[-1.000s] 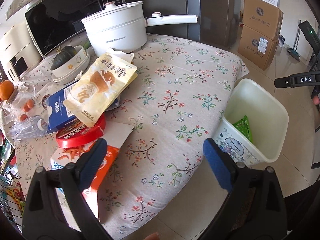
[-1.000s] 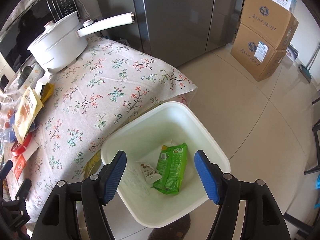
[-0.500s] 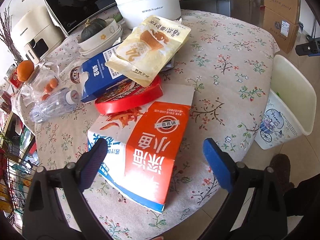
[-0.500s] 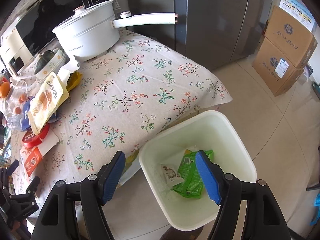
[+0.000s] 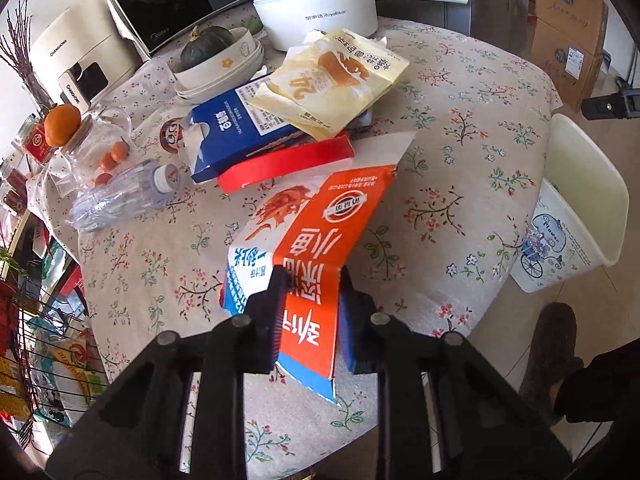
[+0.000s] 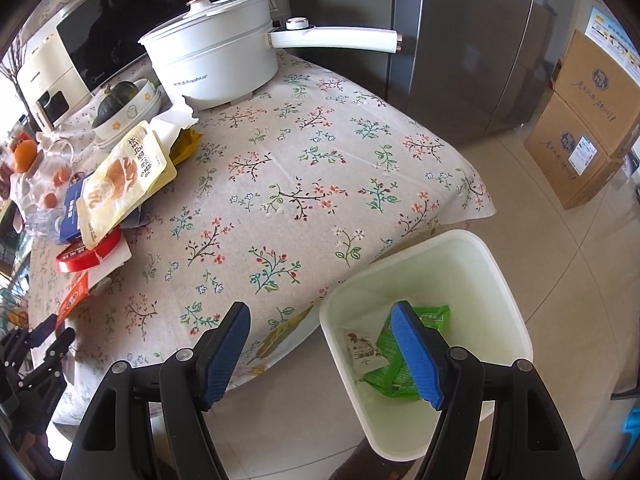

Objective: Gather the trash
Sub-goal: 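Grasp the red-and-white milk carton with the left gripper, then grasp the yellow bread bag with the right gripper while the left gripper holds the carton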

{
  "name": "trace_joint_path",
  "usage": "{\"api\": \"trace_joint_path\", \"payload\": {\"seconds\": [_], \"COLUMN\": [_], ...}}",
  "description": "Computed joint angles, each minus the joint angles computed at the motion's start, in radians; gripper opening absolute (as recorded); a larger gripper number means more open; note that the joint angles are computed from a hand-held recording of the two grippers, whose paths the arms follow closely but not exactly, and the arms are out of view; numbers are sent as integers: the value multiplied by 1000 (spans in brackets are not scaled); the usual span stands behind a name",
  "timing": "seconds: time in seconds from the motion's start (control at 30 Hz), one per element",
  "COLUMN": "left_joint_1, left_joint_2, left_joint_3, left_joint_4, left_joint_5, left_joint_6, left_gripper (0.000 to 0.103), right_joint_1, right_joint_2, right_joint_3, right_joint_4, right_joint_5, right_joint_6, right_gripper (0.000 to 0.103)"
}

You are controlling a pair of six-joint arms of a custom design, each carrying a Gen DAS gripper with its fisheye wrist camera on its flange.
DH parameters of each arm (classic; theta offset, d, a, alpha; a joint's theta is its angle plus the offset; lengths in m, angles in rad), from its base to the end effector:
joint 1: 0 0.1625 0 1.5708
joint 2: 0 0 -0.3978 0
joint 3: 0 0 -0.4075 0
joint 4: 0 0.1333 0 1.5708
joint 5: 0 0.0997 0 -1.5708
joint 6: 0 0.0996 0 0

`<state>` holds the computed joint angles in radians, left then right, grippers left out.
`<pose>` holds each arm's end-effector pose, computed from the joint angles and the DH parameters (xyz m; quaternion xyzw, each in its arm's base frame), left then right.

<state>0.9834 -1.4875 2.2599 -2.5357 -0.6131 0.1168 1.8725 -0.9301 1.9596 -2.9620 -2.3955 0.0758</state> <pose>-0.0616 -0.4801 0.2374 0.2631 0.8445 -0.1899 0.4261 0.2253 -0.5215 0.1042 0.0300 -0.9036 0.2358 0.3563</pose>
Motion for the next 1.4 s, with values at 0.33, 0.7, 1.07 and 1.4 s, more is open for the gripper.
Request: {"api": "trace_joint_path", "payload": {"seconds": [0.33,0.7,1.07,1.4], "left_joint_1": [10,136,237,259], "left_joint_2": [-185,-252,-234,-187], "left_joint_3": [-18,-84,-123,-166], "left_joint_4": [76,28,-34,-18], "left_joint_5": [-231,-343,-395,-401], "left_joint_6": [-66,-205,-169,-180], "left_gripper": [2,2,2,2], "right_joint_1": [10,29,-12,-80], "right_joint_2": [24,145,284,348], "right_joint_3": [-29,-158,-332,-414], "right_joint_4": [15,108,128,103], "right_joint_5": [-2,62,183,349], "right_joint_6": [14,81,-20,-91], "right_gripper": [75,75,75,74]}}
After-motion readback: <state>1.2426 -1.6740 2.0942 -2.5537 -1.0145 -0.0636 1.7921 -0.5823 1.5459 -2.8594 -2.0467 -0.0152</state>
